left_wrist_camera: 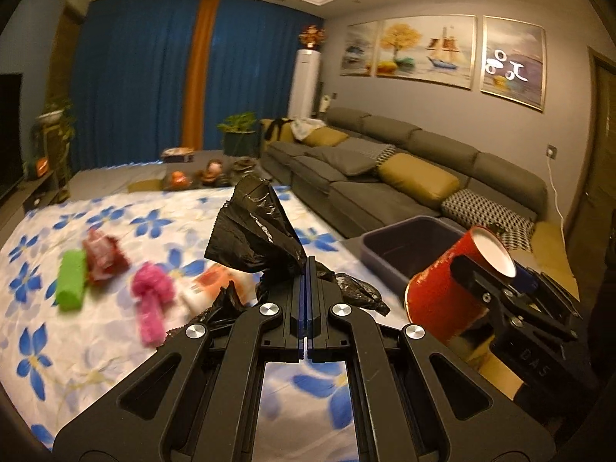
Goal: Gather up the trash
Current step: 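Carry the red cup and black bag over the grey bin, then open both tools to drop the red cup and black bag into the bin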
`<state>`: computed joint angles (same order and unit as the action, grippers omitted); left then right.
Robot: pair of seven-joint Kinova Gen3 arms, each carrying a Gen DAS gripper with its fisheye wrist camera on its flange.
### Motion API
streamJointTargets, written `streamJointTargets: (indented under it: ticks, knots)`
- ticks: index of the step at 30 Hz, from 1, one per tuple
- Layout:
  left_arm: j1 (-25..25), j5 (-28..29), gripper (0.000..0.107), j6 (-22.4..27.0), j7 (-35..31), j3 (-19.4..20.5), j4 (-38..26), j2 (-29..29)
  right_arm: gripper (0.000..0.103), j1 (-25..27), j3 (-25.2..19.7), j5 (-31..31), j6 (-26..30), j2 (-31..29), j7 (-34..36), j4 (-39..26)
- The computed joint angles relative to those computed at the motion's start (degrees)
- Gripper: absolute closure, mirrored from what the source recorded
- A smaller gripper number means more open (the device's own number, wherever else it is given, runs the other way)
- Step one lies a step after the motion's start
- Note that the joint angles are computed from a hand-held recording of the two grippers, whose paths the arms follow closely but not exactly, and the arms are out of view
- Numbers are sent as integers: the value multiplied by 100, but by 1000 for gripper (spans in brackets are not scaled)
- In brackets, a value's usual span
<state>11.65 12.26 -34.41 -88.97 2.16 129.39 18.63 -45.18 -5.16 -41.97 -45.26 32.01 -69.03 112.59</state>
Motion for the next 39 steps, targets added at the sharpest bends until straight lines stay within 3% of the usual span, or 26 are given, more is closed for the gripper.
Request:
streamJointTargets:
  ticks: [7,21,39]
  knots:
    - [-52,-603,107,517,145,325,-979,417,48,353,173,-181,-264,-90,-20,-18]
    - [19,-1490,107,1441,487,673,-2841,1607,48,1102,355,-315,274,203,-65,-503]
    - [-160,-1987,107,2265,493,1163,-3895,2412,47,1268,622,-114,768,530,-353,-799]
